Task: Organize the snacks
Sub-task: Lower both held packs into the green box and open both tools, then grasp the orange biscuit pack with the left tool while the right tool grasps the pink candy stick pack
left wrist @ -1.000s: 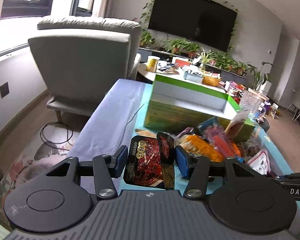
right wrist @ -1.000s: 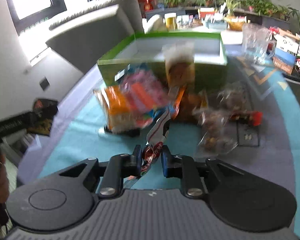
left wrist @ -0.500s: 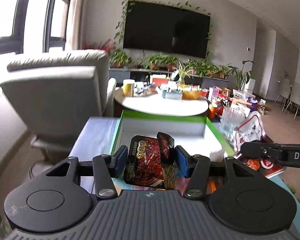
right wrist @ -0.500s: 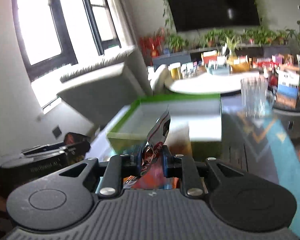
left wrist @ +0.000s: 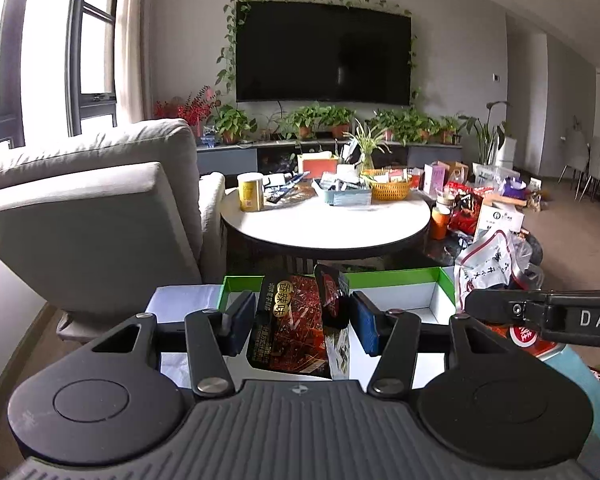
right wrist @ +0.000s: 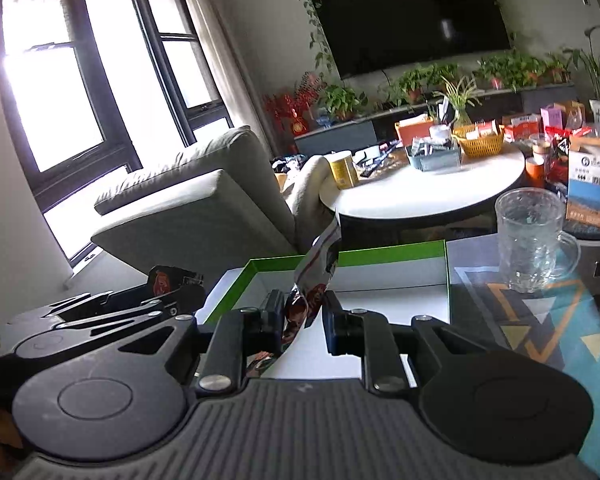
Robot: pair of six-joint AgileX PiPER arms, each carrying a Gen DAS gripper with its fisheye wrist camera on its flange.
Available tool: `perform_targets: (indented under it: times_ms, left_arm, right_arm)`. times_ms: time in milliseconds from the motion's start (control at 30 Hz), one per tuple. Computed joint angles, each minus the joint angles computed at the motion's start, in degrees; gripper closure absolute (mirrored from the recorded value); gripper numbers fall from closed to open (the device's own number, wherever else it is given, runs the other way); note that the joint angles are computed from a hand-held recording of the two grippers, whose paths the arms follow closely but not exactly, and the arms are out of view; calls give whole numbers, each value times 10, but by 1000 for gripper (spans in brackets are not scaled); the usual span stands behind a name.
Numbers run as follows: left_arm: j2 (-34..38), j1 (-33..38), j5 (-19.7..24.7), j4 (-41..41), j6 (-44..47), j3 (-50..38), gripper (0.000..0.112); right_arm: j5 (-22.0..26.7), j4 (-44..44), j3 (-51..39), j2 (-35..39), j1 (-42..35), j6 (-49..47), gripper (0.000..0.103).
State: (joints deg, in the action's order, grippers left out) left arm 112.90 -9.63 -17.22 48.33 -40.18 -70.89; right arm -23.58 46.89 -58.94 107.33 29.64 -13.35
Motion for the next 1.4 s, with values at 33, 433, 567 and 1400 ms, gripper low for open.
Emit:
perform_targets:
  times_ms: [33,433,567,1400]
  left_arm:
    - [11,-3,7,5,-5,-14,63]
    - [98,-20,75,332,-331,-127,62]
    - [101,-17,77,351,-353,-126,62]
    - [-55,44,-47,148,-95,154,57]
  right_arm:
    - [6,-7,-6,5,-6,7,82]
    - [92,101,-86,64,-37,-103,79]
    - [107,152,-91,69,-39,-146,76]
    - [62,-290,99,-35,4,302,39]
